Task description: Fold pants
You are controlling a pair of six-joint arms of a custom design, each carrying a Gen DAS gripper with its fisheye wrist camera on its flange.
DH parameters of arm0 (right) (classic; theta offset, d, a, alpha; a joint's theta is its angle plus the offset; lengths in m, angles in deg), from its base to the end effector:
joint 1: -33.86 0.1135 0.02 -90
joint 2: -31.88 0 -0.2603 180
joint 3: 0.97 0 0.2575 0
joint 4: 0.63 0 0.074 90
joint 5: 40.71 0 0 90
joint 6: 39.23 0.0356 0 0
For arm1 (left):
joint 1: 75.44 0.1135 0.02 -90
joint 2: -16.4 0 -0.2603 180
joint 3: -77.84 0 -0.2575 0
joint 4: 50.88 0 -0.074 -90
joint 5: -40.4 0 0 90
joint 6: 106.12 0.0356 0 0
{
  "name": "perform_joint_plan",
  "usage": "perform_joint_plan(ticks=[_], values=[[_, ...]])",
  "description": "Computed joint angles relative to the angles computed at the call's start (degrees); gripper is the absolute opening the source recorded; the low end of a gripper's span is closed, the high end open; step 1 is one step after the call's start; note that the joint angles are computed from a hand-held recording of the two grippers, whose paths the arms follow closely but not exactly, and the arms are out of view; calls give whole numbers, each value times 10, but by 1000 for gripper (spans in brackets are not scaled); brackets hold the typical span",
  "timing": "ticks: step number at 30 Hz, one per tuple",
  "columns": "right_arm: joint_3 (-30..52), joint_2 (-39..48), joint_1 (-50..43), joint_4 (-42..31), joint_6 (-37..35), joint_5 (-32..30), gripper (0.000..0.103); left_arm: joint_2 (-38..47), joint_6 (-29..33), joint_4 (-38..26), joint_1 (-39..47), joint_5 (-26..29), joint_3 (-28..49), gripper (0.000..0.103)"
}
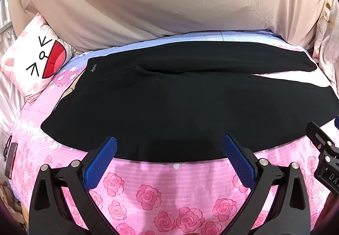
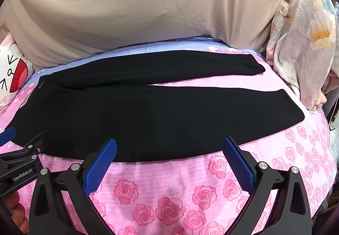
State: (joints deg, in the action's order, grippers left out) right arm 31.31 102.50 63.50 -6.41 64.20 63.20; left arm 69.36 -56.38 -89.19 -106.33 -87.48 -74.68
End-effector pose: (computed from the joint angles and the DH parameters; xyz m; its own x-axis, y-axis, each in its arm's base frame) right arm 0.1898 0.0982 0.1237 -0.6652 -0.1191 -0.7371 -0.1805 0.9836 0.0040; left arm 0.1320 -0.0535 0.1189 -0.6990 -0.1762 -0.6931 -0.3659 0.9208 0.1350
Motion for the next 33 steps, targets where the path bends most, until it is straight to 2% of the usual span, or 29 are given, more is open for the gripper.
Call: perform_joint_plan(ticks=[20,30,33], values=[[16,41,-23,24,-14,-26,97,50,38,55,31,14,9,98],[38,83,-31,35,-20,-34,97,89,84,117,74,46,11,98],[59,112,-59,35,-43,-65,97,97,108,140,95,63,10,98]])
